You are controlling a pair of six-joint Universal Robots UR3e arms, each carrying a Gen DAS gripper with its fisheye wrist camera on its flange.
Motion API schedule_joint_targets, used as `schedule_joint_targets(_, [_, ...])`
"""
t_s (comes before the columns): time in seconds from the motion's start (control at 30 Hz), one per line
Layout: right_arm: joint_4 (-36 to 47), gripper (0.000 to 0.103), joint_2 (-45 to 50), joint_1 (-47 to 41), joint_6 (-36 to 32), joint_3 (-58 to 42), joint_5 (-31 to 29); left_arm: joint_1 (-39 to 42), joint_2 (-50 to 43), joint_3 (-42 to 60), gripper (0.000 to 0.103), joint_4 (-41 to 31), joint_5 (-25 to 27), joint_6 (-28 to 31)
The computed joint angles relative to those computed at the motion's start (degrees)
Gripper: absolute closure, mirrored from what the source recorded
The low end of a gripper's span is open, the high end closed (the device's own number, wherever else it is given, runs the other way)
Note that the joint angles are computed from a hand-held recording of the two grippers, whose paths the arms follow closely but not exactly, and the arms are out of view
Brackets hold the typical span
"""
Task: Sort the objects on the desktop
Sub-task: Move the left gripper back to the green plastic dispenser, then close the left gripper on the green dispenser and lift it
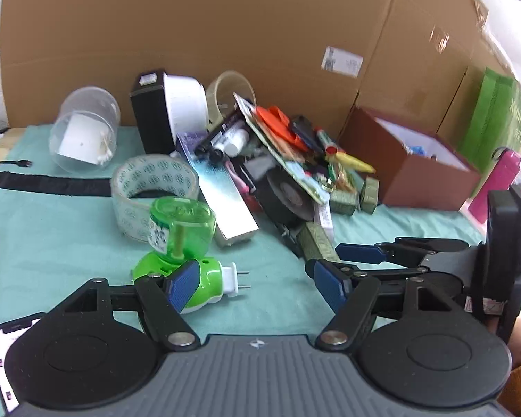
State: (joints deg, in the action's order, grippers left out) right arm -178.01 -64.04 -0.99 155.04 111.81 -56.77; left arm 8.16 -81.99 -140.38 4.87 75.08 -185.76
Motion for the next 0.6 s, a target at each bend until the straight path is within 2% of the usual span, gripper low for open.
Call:
schedule_joint_targets(0.1, [-1.8, 0.057, -1.6, -1.0, -2.8, 2.3, 3.3, 1.8, 1.8, -2.0, 0.027, 1.8, 0.6, -1.2])
schedule_joint_targets(0.2, [0.0, 0.056, -2.9, -1.7, -7.1, 2.9, 9.0, 2.4, -0.4, -0.8, 0.027, 2.3, 3.2, -3.3])
schedule_joint_targets(0.27, [2.1, 0.053, -2.8, -0.8, -9.8, 2.0, 11.5, 3.7, -1.8, -0.1, 0.027, 2.0, 1.8, -2.9])
schedule_joint_targets(0.37, [4.9, 0.049, -1.6, 2.2, -12.1, -0.6, 12.3, 4.1, -3.3, 1.8, 0.027, 0.5, 1.0, -1.3])
schedule_joint_targets(0.5, [5.7, 0.048, 2.0, 6.1, -11.7, -5.8, 12.3, 5.8, -4.3, 2.8, 0.025, 0.7, -1.2, 2.3])
schedule_joint_targets(0.53, [6.9, 0.044, 2.8, 6.6, -12.1, -7.2, 13.0, 6.3, -4.7, 3.2, 0.025, 0.5, -1.5, 2.7])
schedule_joint_targets(0.57, [8.4, 0.043, 3.9, 7.0, -12.3, -8.9, 13.9, 6.8, -5.2, 3.8, 0.025, -0.2, -1.6, 2.7])
schedule_joint_targets(0.6, [10.2, 0.043, 4.7, 7.5, -12.5, -10.6, 14.5, 7.7, -5.4, 4.0, 0.030, -0.9, -2.8, 2.9])
